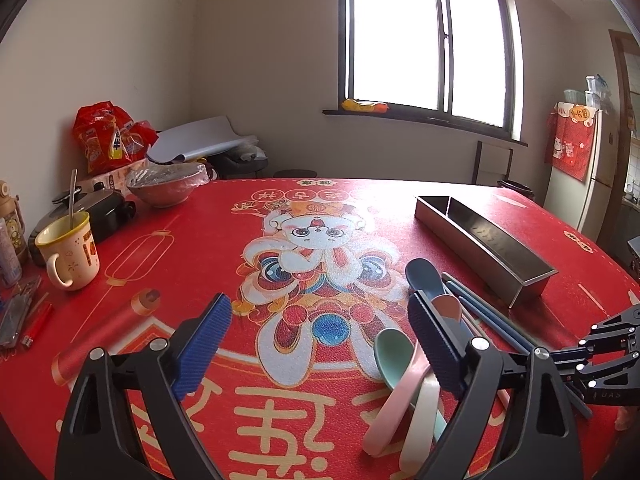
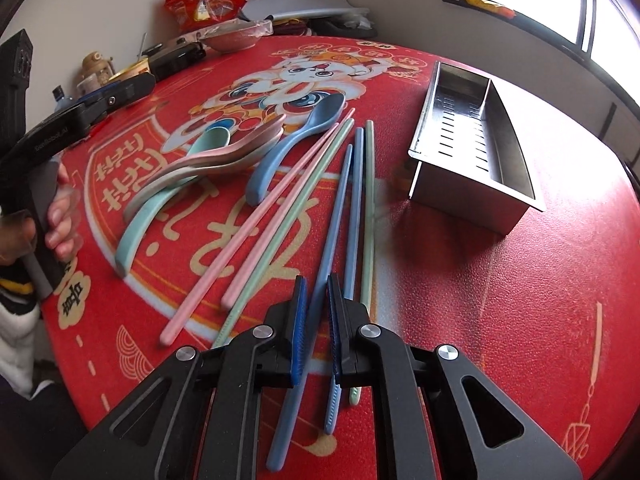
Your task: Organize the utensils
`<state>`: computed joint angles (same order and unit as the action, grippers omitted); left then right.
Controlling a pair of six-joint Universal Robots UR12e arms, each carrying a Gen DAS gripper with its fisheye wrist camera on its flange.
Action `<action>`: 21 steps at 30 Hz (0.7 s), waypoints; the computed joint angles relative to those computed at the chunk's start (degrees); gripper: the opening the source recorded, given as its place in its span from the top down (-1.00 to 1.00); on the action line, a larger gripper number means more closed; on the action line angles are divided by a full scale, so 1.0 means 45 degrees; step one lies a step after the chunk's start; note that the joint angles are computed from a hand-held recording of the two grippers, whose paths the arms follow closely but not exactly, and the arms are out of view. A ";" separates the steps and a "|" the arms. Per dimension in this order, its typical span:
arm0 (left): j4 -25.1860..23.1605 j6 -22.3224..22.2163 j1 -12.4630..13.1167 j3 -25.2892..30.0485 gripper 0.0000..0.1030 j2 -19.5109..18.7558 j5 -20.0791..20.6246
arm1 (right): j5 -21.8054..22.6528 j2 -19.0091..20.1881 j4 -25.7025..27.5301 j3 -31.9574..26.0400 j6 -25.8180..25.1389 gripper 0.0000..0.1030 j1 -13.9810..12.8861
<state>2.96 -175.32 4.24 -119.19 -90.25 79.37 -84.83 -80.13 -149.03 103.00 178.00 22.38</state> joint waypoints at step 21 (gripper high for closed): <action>-0.2557 0.0742 0.0713 0.0412 0.19 0.0007 -0.3385 | 0.0976 0.0280 -0.0462 -0.0126 0.0337 0.82 -0.0310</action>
